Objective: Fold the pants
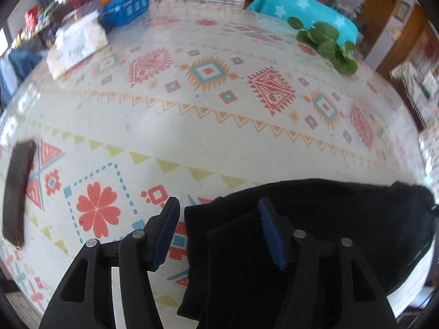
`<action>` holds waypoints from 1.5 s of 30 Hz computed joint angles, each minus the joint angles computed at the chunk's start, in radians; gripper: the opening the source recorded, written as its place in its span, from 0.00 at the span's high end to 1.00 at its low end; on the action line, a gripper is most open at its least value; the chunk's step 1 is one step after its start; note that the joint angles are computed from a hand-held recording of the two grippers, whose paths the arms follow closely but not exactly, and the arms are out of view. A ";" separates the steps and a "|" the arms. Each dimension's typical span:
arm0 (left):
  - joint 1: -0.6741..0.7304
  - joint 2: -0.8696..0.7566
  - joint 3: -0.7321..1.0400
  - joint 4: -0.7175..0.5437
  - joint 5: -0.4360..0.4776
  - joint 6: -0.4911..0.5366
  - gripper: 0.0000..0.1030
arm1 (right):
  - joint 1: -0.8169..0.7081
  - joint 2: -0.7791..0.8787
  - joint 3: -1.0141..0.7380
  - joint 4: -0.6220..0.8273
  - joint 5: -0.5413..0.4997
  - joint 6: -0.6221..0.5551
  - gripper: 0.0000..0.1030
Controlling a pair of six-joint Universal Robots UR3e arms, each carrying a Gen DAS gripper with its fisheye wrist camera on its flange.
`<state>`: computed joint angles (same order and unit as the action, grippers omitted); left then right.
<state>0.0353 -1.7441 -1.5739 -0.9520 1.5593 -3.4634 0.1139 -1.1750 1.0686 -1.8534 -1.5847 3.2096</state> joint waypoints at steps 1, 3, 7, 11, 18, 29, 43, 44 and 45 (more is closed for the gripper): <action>0.011 0.012 -0.011 0.005 -0.020 -0.004 0.43 | 0.021 0.033 -0.029 0.004 -0.025 0.005 0.50; 0.010 0.039 -0.026 0.016 -0.025 -0.009 0.43 | 0.042 0.089 -0.071 0.007 -0.061 -0.007 0.50; 0.022 0.121 -0.067 0.039 -0.035 -0.011 0.43 | 0.095 0.193 -0.148 0.002 -0.182 0.022 0.42; 0.049 0.186 -0.076 0.008 -0.067 -0.039 0.43 | 0.059 0.177 -0.153 0.025 -0.120 -0.009 0.40; -0.083 0.096 0.011 -0.014 -0.018 -0.051 0.43 | -0.171 -0.113 0.171 -0.088 0.017 -0.069 0.41; -0.221 -0.066 0.085 0.031 0.041 -0.095 0.43 | -0.465 -0.352 0.368 -0.040 0.330 -0.138 0.41; -0.224 -0.001 0.013 0.083 0.064 -0.136 0.35 | -0.382 -0.290 0.332 -0.031 0.213 -0.255 0.19; -0.217 0.038 -0.007 0.080 0.067 -0.144 0.35 | -0.394 -0.316 0.339 -0.023 0.231 -0.264 0.19; -0.212 0.076 -0.026 0.070 0.082 -0.153 0.35 | -0.403 -0.344 0.347 -0.017 0.242 -0.279 0.19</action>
